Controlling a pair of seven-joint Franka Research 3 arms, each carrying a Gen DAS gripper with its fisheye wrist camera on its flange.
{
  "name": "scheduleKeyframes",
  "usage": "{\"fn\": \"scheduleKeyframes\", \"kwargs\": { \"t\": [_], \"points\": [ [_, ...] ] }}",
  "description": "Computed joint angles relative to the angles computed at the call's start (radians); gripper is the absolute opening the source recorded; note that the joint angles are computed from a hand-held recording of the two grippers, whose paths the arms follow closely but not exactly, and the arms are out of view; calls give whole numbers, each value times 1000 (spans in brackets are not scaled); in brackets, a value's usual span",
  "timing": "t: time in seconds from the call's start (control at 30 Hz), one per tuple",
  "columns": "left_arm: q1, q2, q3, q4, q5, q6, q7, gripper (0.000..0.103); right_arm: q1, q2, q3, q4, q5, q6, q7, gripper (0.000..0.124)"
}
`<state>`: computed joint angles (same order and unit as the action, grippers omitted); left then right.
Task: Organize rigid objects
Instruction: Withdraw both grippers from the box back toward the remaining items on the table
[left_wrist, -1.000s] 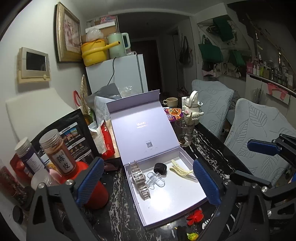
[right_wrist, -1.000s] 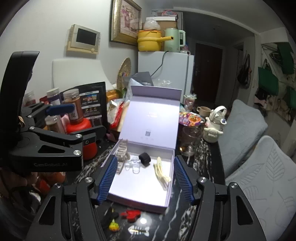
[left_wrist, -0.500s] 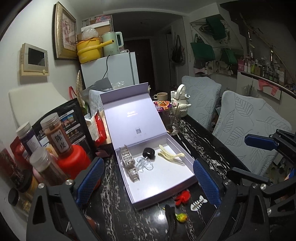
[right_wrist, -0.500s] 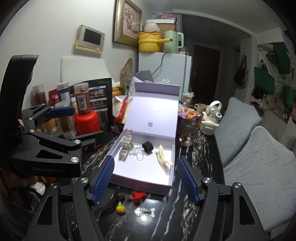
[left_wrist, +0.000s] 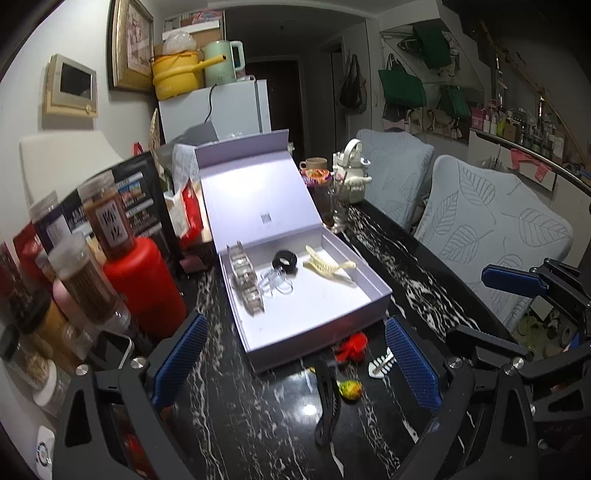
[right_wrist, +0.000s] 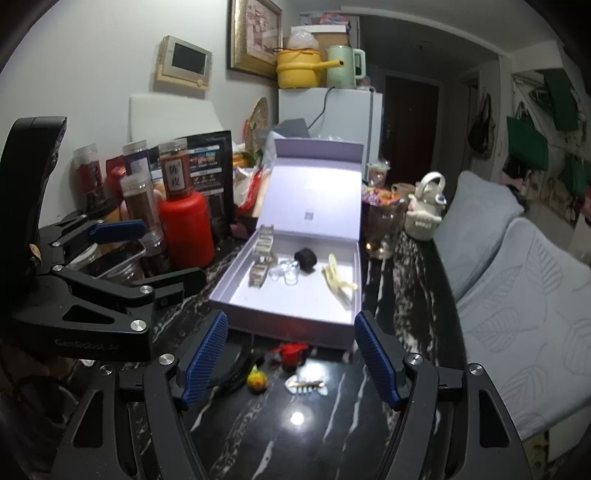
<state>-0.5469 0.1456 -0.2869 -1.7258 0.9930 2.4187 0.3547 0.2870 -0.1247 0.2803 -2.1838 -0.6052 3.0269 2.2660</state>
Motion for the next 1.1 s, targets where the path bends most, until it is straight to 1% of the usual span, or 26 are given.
{"fn": "scheduleKeyframes", "kwargs": {
  "t": [0.1, 0.3, 0.37, 0.53, 0.7, 0.87, 0.97, 1.1],
  "points": [
    [3, -3, -1, -23, -15, 11, -5, 99, 6, 2, -4, -16, 19, 3, -8, 72],
    [15, 1, 1, -64, -50, 55, -14, 99, -1, 15, 5, -37, -21, 6, 36, 72],
    [16, -1, 6, -84, -36, 70, -53, 99, 7, 28, -2, -39, -22, 7, 39, 72],
    [34, 9, 9, -111, -86, 119, -43, 99, 34, 58, -29, -37, -37, 13, 52, 72],
    [39, 24, 12, -127, -127, 133, -26, 99, 85, 98, -70, -30, 36, 5, -15, 72],
    [46, 43, 15, -138, -189, 153, 17, 99, 126, 129, -105, -22, 108, -5, -73, 72],
    [51, 54, 18, -143, -221, 167, 42, 99, 148, 151, -122, -14, 163, -13, -116, 72],
    [56, 71, 20, -142, -273, 168, 91, 99, 171, 187, -138, 9, 257, -40, -196, 72]
  ]
}}
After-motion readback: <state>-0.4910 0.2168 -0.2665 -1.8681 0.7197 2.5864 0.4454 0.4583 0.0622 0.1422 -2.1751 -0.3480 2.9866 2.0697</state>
